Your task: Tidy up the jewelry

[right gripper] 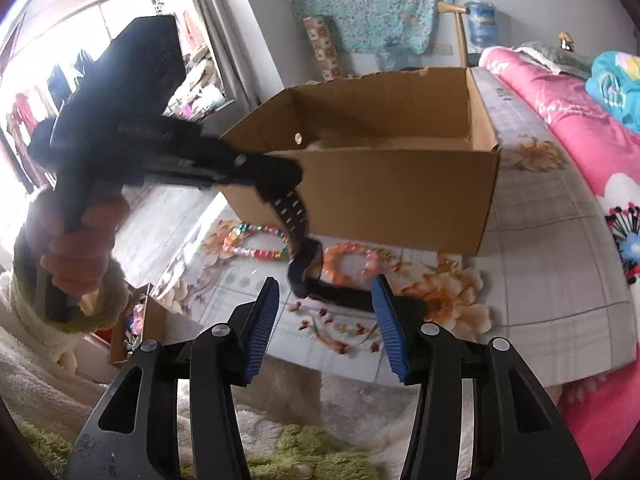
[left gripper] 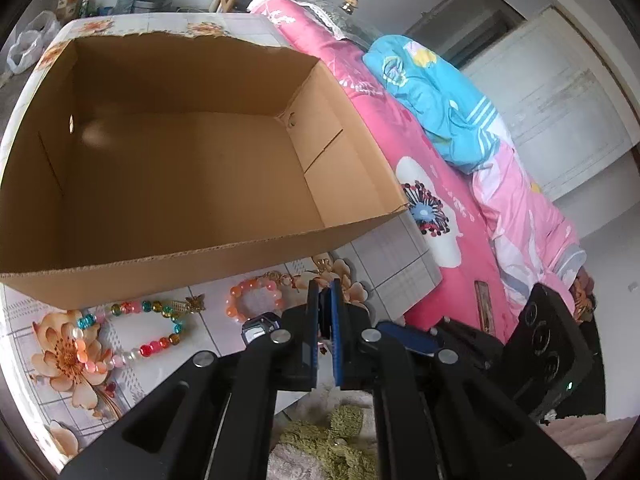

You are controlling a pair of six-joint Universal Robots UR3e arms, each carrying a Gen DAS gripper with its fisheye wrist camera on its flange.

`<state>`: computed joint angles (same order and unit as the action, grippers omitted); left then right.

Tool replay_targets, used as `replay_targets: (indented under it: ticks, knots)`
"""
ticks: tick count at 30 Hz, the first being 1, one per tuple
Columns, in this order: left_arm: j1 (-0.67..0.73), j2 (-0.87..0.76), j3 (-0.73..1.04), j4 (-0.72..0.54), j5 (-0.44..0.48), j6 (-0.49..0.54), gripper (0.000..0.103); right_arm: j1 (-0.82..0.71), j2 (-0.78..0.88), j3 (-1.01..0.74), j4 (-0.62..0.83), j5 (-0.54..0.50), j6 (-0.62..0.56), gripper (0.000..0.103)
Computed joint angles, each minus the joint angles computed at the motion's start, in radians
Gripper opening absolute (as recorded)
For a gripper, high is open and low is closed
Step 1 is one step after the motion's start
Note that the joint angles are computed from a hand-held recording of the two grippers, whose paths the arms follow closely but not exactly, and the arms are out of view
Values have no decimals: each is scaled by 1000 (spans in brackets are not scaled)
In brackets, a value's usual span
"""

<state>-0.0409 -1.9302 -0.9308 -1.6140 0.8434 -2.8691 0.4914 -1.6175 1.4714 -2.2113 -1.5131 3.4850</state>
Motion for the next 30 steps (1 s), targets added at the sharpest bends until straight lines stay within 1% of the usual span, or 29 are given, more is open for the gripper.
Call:
replay_targets:
  ticks: [5,6,8,10,14,15,18,20,23,26,28,30]
  knots:
    - [15,-6,-9,-11,-34,-17,5,3,80,-18,-66,27,10,47]
    - [16,-7,-11,-13,-39,-20,5,19,108,-37,-79,20,24,49]
    - [14,-9,-9,-13,-43,-28,5,72,175,-84,-99,-59,58,51]
    - [12,-15,-3,-15,-49,-40,5,117,235,-140,-90,-150,92,51]
    - [16,-15,-15,-12,-64,-62,5,178,336,-220,-85,-324,198,51]
    - [17,-14,-17,-11,-66,-66,5,185,354,-229,-87,-359,228,51]
    - [27,-11,-29,-8,-78,-86,5,195,382,-239,-94,-413,287,51]
    - [27,-9,-32,1,-76,-98,5,196,395,-241,-95,-437,318,51]
    - [24,-7,-33,16,-70,-116,5,187,399,-231,-101,-435,348,51]
    - [25,-4,-46,30,-79,-134,5,193,410,-245,-88,-454,353,50]
    - [24,-3,-53,47,-78,-149,5,192,411,-248,-89,-442,354,49]
    - [22,0,-62,64,-72,-158,5,206,421,-262,-88,-463,343,49]
